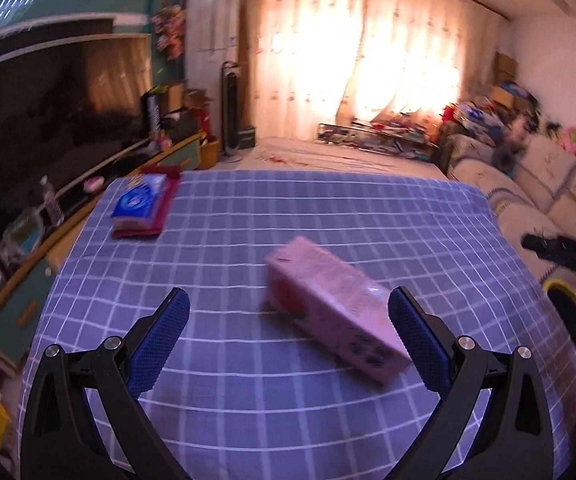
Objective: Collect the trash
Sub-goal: 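Move the left gripper to the pink milk carton and grasp it, then carry the pink carton over the yellow bin and open the left gripper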
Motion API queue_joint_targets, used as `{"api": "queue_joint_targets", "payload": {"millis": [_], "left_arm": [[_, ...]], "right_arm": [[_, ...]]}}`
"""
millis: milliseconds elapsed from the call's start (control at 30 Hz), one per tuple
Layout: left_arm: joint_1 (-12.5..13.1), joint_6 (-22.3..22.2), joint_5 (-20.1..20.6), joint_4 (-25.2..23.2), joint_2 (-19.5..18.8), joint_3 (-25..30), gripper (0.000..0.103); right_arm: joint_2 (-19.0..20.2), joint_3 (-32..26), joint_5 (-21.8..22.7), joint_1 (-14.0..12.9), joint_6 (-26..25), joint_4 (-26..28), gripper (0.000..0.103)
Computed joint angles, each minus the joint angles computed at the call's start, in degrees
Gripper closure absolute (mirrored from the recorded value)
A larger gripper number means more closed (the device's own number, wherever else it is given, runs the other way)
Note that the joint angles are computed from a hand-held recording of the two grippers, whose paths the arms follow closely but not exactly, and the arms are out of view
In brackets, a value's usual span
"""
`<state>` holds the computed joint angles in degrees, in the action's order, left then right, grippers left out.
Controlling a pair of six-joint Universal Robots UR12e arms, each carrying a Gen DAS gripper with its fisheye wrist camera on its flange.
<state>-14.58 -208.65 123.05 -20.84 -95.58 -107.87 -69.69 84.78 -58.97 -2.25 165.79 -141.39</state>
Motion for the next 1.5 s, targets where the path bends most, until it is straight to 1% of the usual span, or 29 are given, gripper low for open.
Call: {"api": "queue_joint_targets", "payload": {"millis": [67, 133, 200, 267, 333, 400, 467, 567, 733, 800, 867, 933, 967, 1033, 1133, 1167, 1233, 1267, 1300, 1333, 1367, 1400, 1433, 1467, 1500], "left_arm": [[-1.1, 1.7, 0.4, -1.7, -1.7, 1.8, 0.005], [-1.4, 2.6, -1.0, -4.0, -3.1, 3.5, 0.005], [-1.6, 2.4, -1.2, -6.3, -4.3, 5.0, 0.005], [-1.6, 0.7, -1.2, -8.8, -5.1, 6.2, 0.005], [-1.2, -2.1, -1.4, -11.9, -5.5, 7.2, 0.005], [-0.5, -4.6, -2.8, -14.4, -5.6, 7.7, 0.005], [0.3, -7.0, -4.2, -15.7, -5.3, 7.5, 0.005], [1.4, -8.7, -5.0, -15.6, -4.1, 6.0, 0.006], [2.7, -12.0, -3.7, -16.7, -0.9, 2.6, 0.006], [3.4, -14.2, -3.2, -16.4, 0.5, 1.0, 0.006], [3.9, -15.2, -2.6, -15.6, 1.1, 0.3, 0.006], [4.1, -14.8, -2.6, -14.5, 1.0, 0.4, 0.006], [4.1, -13.8, -2.2, -14.2, 0.6, 0.8, 0.006], [4.3, -12.7, -1.8, -14.9, -0.2, 2.0, 0.006], [5.1, -10.6, -2.8, -16.4, -1.4, 3.7, 0.006], [5.4, -9.9, -3.6, -17.0, -1.7, 4.2, 0.006], [6.2, -9.6, -5.7, -17.7, -2.0, 4.7, 0.013], [6.5, -9.6, -6.4, -18.0, -2.1, 4.7, 0.023], [6.9, -9.6, -7.6, -18.2, -2.2, 4.9, 0.031], [7.2, -9.5, -8.3, -18.0, -2.2, 4.8, 0.035], [7.3, -9.3, -8.5, -17.8, -2.3, 4.8, 0.045], [7.4, -8.9, -8.7, -17.8, -2.4, 4.8, 0.052], [7.4, -8.4, -8.9, -17.5, -2.5, 4.9, 0.056], [7.4, -7.9, -9.1, -17.3, -2.6, 4.9, 0.065], [7.2, -7.4, -8.9, -17.1, -2.6, 5.0, 0.065]], "right_arm": [[0.1, -0.1, 0.0, 0.0, 0.0, 0.3, 0.039], [0.1, -0.1, -0.1, 0.1, -0.2, 0.4, 0.039], [0.1, -0.1, 0.0, 0.1, -0.3, 0.5, 0.039], [0.0, -0.1, 0.1, 0.1, -0.4, 0.6, 0.039], [0.0, 0.0, 0.1, 0.2, -0.6, 0.7, 0.039], [0.0, -0.1, 0.1, 0.2, -0.9, 1.0, 0.039], [0.0, -0.2, 0.1, 0.2, -1.1, 1.1, 0.039], [0.0, -0.1, 0.3, 0.1, -1.1, 1.2, 0.039], [-0.1, -0.1, 0.5, 0.2, -1.4, 1.5, 0.039], [-0.1, -0.1, 0.6, 0.2, -1.6, 1.7, 0.039], [-0.1, -0.1, 0.7, 0.3, -1.8, 1.8, 0.038], [-0.1, -0.1, 0.5, 0.4, -2.0, 2.0, 0.038], [0.0, -0.2, 0.2, 0.5, -2.1, 2.3, 0.038], [0.1, -0.4, 0.1, 0.5, -2.1, 2.7, 0.038], [0.2, -0.5, 0.0, 0.5, -2.0, 2.9, 0.038], [0.2, -0.5, 0.1, 0.5, -2.1, 2.9, 0.038], [0.2, -0.5, 0.1, 0.5, -2.2, 3.0, 0.038], [0.2, -0.5, 0.2, 0.5, -2.3, 3.2, 0.038], [0.2, -0.5, 0.3, 0.5, -2.4, 3.2, 0.038], [0.1, -0.5, 0.3, 0.4, -2.4, 3.1, 0.038], [0.1, -0.4, 0.4, 0.4, -2.4, 3.1, 0.038], [0.1, -0.4, 0.5, 0.4, -2.4, 3.0, 0.038], [0.1, -0.4, 0.5, 0.4, -2.4, 3.1, 0.038], [0.1, -0.4, 0.6, 0.4, -2.4, 3.1, 0.038], [0.1, -0.4, 0.7, 0.3, -2.3, 3.0, 0.038]]}}
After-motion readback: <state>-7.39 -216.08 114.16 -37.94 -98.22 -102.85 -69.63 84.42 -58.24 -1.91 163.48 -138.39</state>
